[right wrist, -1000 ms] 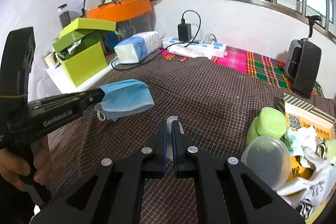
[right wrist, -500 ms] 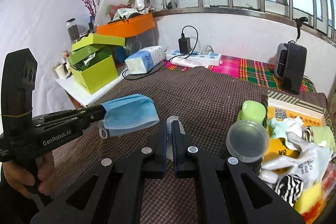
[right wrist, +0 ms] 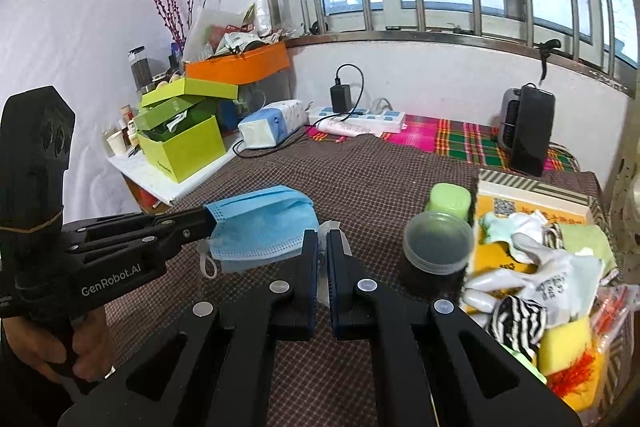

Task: Organize soft objects
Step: 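Carry the mask with the left tool while the right tool carries the tissue over the box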

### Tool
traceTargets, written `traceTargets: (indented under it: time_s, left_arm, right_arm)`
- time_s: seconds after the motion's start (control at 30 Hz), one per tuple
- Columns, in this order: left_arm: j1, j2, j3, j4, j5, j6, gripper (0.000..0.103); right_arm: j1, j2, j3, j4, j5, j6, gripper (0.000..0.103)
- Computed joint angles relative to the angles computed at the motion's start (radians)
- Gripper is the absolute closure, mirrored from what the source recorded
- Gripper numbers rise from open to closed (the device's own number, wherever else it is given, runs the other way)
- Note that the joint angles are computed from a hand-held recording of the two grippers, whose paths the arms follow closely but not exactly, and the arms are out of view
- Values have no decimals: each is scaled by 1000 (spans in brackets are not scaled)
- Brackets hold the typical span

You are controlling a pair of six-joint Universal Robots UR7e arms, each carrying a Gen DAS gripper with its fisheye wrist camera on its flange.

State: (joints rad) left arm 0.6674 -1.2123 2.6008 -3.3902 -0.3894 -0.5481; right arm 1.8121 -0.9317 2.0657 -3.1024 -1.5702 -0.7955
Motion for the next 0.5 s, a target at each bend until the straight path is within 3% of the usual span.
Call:
traceTargets:
  time_s: [0.5]
  left_arm:
    - [-11, 135, -106, -96, -107, 154, 100]
  right_arm:
    - [-61, -86, 45, -52, -18, 3, 98]
